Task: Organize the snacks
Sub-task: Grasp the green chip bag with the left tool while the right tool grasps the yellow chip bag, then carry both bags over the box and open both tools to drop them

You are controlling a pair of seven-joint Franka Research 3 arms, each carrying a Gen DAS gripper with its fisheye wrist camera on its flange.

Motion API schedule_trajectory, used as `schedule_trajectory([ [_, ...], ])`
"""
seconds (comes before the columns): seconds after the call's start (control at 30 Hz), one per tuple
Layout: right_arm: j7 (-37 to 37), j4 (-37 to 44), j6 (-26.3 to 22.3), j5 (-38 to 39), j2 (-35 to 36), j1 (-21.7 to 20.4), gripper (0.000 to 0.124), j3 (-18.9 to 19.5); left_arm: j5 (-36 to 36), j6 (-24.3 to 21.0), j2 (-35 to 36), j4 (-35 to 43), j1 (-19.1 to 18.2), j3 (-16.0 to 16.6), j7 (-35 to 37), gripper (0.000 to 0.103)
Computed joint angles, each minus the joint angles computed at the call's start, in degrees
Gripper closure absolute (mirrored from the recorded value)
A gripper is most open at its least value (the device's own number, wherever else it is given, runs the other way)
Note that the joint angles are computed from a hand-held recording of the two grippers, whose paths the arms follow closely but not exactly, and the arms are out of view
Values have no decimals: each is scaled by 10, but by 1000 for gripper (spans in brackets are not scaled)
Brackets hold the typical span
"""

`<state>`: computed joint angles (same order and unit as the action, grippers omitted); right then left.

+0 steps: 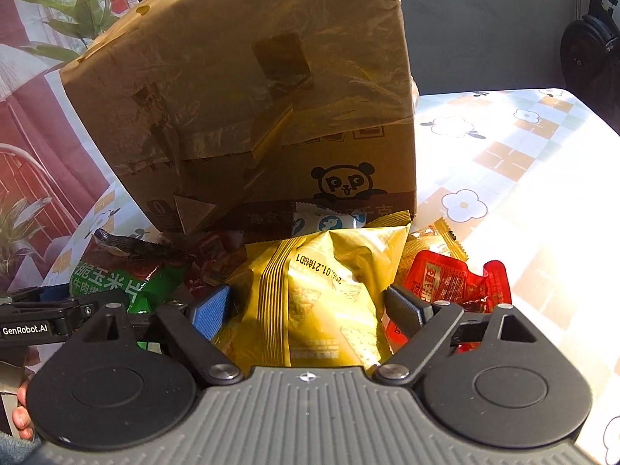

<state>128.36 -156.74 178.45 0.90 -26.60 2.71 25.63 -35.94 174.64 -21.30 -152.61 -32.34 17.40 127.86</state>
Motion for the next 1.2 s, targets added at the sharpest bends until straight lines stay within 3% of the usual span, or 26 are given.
schedule_trajectory([
  [0.27, -10, -7, 25, 5, 8, -4, 38, 5, -11, 10, -4, -7, -10, 9, -9, 4],
  [0.47, -22, -21, 48, 38, 9, 21, 38, -14, -3, 4, -3, -7, -9, 11, -22, 3],
  [0.73, -53, -26, 53, 68, 0, 41, 52, -26, -6, 18, -19, -21, -24, 27, -18, 7],
  [0.83, -64, -31, 62, 79, -2, 52, 54, -34, 4, 31, -31, -29, -43, 48, -19, 14],
  [0.93, -77, -34, 72, 90, -4, 65, 55, -43, 4, 47, -46, -33, -86, 92, -21, 18],
  [1.07, -102, -38, 89, 107, 0, 92, 55, -64, 20, 82, -70, -44, -134, 137, -24, 19],
  [1.2, -118, -38, 95, 127, 0, 103, 55, -68, 44, 92, -93, -53, -154, 161, -39, 20],
])
